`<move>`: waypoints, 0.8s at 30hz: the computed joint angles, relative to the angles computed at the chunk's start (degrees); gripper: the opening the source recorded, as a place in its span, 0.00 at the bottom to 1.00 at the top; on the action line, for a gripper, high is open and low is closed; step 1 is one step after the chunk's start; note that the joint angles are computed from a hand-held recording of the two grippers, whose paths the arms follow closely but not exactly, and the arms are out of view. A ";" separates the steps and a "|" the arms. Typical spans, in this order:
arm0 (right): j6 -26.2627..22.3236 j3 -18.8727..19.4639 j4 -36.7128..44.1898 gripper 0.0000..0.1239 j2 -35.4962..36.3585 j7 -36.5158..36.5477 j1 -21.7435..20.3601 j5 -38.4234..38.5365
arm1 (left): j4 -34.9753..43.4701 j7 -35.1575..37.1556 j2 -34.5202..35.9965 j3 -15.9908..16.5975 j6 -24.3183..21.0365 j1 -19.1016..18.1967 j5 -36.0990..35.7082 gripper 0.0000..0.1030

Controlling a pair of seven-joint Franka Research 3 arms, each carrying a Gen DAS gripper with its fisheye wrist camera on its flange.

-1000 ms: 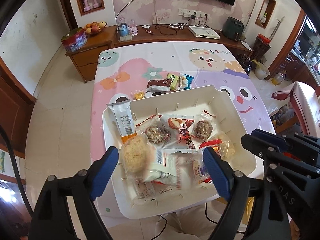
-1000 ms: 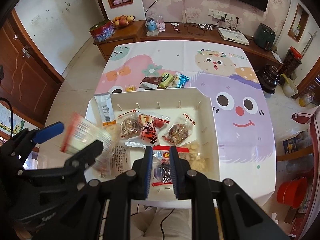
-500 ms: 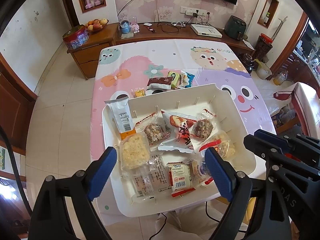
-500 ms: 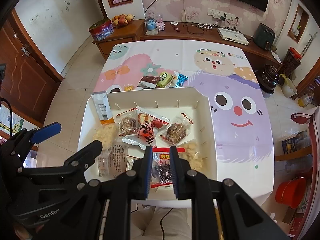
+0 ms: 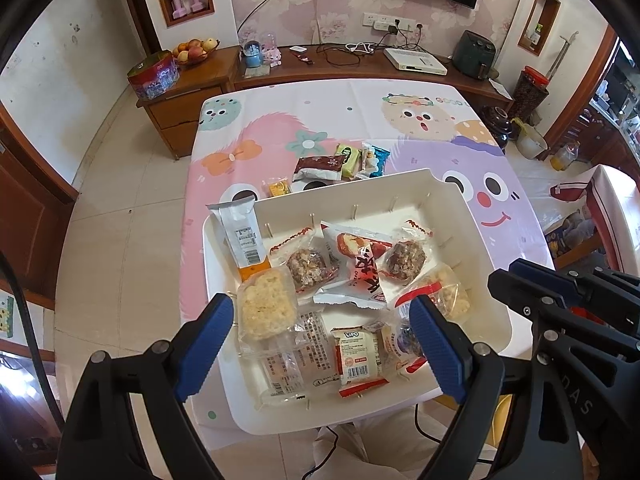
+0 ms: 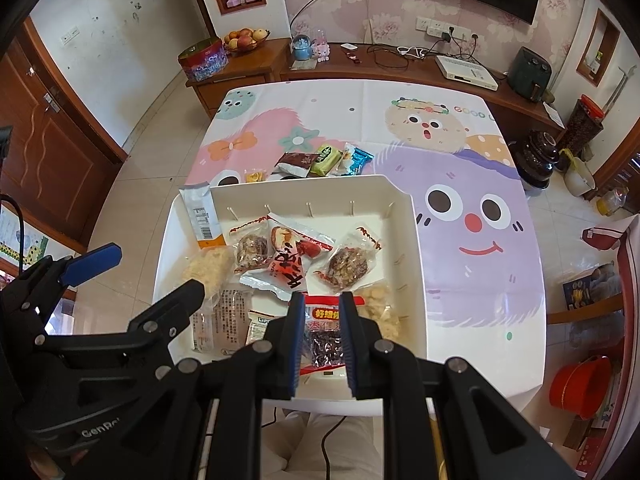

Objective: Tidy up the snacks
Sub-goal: 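Withdraw both open grippers from the tray toward the remaining snacks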

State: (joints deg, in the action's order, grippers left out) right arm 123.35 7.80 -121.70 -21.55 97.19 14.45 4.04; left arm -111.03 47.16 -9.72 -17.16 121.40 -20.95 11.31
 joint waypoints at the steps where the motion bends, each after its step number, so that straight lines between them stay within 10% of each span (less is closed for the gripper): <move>1: -0.20 -0.27 0.17 0.14 0.14 -0.50 0.03 0.18 | 0.52 -0.15 0.43 -0.02 -0.31 0.05 0.08 0.86; 24: -2.15 -3.81 11.21 0.14 12.72 -7.82 -1.29 2.92 | 14.67 8.31 13.01 1.18 -4.68 1.09 7.42 0.86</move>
State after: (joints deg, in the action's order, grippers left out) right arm 121.20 3.98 -110.50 -8.84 89.36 13.16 6.96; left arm -96.35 55.47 3.29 -15.98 116.72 -19.86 18.73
